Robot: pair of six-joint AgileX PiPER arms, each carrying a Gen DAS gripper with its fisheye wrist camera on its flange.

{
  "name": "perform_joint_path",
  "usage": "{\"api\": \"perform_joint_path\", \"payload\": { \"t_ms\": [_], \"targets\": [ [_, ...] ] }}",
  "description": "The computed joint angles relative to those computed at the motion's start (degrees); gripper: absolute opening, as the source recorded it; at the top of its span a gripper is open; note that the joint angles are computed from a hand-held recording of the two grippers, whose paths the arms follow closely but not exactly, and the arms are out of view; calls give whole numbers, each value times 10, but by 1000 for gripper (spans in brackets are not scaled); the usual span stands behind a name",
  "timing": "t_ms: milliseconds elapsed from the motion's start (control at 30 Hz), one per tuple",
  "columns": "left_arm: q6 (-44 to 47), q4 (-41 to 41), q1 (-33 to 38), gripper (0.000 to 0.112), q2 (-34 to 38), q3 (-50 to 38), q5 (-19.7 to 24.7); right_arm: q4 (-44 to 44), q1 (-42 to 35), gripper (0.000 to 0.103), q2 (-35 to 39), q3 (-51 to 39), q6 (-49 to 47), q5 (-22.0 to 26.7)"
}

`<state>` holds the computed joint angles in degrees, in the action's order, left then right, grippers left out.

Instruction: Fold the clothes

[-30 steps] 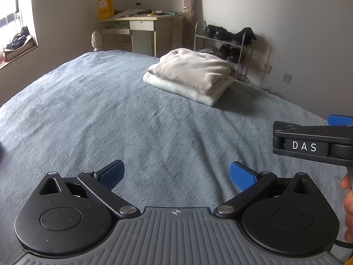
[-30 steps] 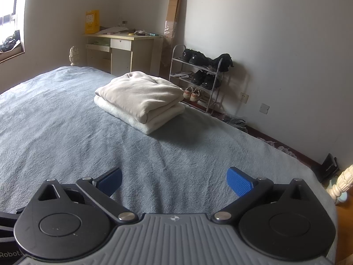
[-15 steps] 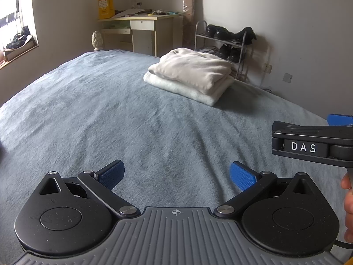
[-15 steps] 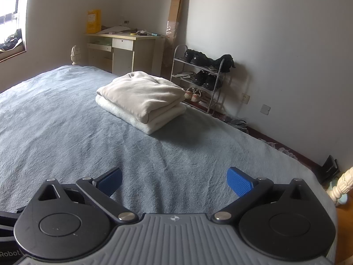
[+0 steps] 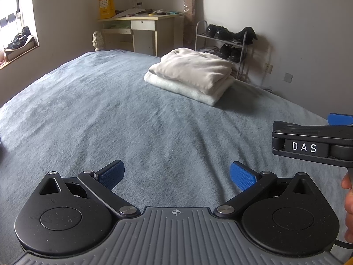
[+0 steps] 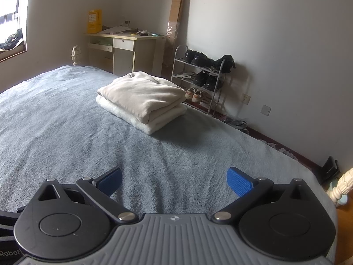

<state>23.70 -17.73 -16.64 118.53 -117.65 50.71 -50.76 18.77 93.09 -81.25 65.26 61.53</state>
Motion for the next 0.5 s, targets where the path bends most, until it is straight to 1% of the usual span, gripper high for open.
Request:
{"api": "perform_joint_path", "payload": {
  "t_ms": [500],
  "targets": [
    [3, -2, 2, 103, -2, 3, 1, 1, 2, 103, -3, 1, 0, 3]
  ]
}}
